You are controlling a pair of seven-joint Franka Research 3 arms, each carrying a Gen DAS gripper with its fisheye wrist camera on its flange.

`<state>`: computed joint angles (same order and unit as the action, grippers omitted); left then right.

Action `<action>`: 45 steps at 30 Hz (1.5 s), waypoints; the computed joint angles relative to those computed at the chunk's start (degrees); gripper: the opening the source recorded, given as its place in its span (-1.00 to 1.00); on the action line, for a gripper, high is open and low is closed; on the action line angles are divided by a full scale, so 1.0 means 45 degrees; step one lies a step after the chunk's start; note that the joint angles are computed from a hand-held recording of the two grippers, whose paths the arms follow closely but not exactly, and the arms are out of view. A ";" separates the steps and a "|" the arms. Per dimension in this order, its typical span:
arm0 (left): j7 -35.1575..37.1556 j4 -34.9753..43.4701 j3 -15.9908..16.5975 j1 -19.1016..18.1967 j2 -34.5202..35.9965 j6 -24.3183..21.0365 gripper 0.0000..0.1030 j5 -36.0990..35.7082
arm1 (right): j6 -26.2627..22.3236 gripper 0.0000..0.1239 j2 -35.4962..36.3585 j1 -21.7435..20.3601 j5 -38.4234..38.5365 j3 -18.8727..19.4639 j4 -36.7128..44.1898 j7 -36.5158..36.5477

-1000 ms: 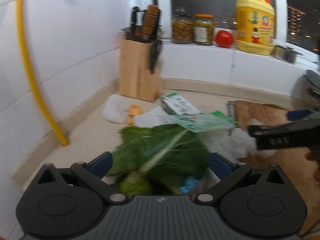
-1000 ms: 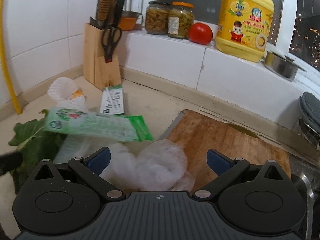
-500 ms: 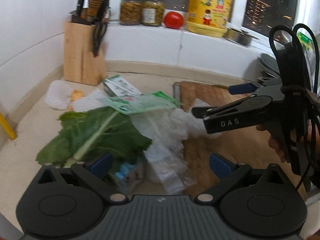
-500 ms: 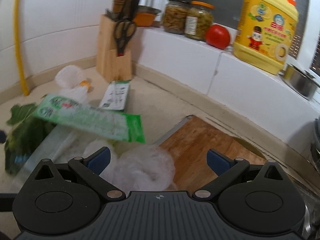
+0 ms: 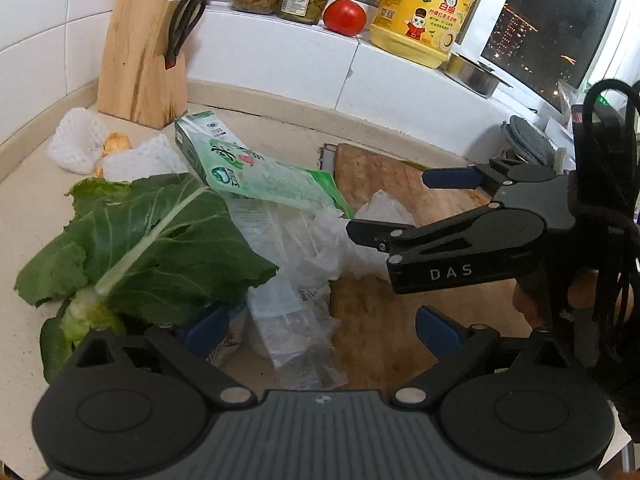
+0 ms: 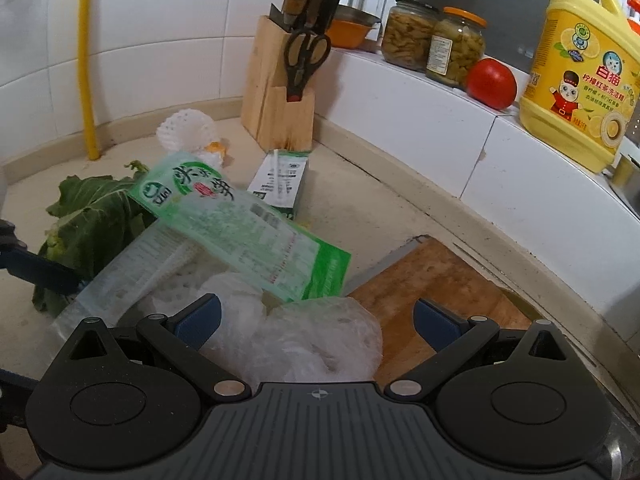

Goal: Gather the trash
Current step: 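Reach the right tool to the green snack packet and close on it, then grasp the clear plastic bag with the left tool while right holds packet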

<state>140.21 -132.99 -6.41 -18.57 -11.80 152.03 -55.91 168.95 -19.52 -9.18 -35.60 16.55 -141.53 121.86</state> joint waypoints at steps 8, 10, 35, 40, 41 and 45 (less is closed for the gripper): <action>-0.0063 0.0249 0.0051 0.0115 0.0210 -0.0354 0.84 -0.0297 | 0.0761 0.66 0.0933 0.0622 0.0443 -0.0726 0.0784 -0.2112; -0.0065 0.0310 -0.0025 0.0164 0.0236 -0.0476 0.84 -0.0258 | 0.0706 0.66 0.1651 0.2263 0.2242 -0.2145 0.1280 -0.5165; -0.1082 0.1317 -0.0538 0.0953 0.1315 -0.1742 -0.18 -0.0138 | -0.6210 0.00 0.4872 0.3214 1.6533 -0.3822 0.5933 -1.4313; -0.0811 0.1004 -0.0507 0.0919 0.0873 -0.1521 -0.37 -0.0538 | -0.5593 -0.15 0.3610 0.3246 1.7899 -0.3941 0.4662 -1.4201; -0.0660 0.0898 -0.0489 0.0875 0.0747 -0.1437 -0.39 -0.0649 | -0.5417 -0.15 0.3331 0.3278 1.8036 -0.3978 0.4394 -1.4044; -0.0317 0.0623 -0.0347 0.0680 0.0456 -0.1341 -0.48 -0.0955 | -0.4843 -0.16 0.2518 0.3473 1.9078 -0.4235 0.3487 -1.4036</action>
<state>138.79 -130.19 -7.97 -15.51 -9.74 146.00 -60.21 147.16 -8.19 6.44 50.25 -2.51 -125.84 58.70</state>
